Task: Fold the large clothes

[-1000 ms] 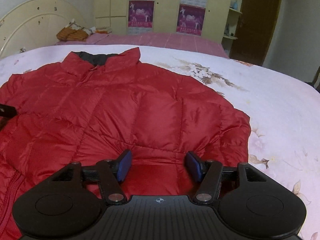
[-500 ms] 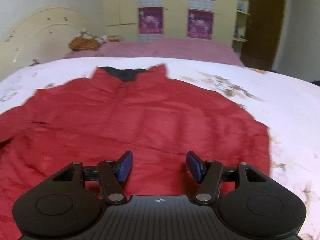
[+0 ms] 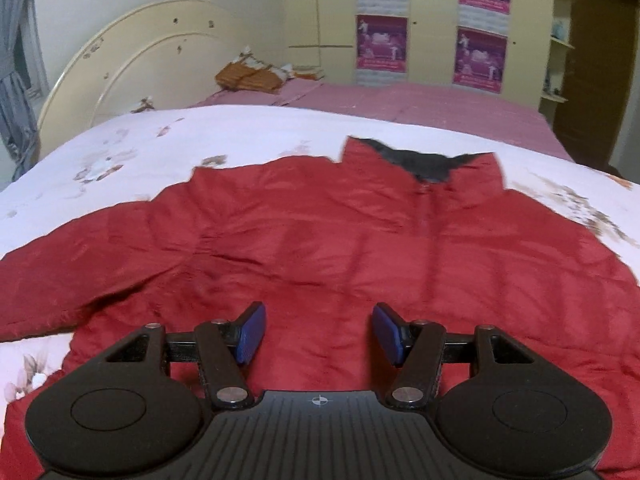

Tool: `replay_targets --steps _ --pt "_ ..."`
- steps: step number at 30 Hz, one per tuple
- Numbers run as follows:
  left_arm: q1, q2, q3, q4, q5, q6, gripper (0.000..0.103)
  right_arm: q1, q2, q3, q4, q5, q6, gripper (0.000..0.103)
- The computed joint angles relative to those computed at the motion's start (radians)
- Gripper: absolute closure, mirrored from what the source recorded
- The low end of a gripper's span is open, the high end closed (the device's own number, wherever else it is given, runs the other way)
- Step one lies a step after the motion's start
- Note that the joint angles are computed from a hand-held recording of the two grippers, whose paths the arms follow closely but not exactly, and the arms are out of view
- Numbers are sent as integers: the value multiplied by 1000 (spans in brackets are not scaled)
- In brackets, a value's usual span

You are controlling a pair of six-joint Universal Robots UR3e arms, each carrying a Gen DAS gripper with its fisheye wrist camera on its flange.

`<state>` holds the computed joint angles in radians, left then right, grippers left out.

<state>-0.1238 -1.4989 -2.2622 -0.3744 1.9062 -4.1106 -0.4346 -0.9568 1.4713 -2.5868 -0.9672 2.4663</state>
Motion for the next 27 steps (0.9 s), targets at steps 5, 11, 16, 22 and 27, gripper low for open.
replay_targets --steps 5,11,16,22,27 --pt "114 127 -197 119 -57 -54 45 60 51 0 -86 -94 -26 44" --pt "238 99 -306 351 -92 -66 45 60 53 -4 -96 -92 -13 44" --pt "225 -31 -272 464 -11 -104 67 67 67 18 -146 -110 -4 44" --pt "223 -84 -262 545 9 -103 98 62 68 2 -115 -95 -8 44" --pt "114 -110 -95 515 71 54 99 36 53 -26 -44 -44 -7 44"
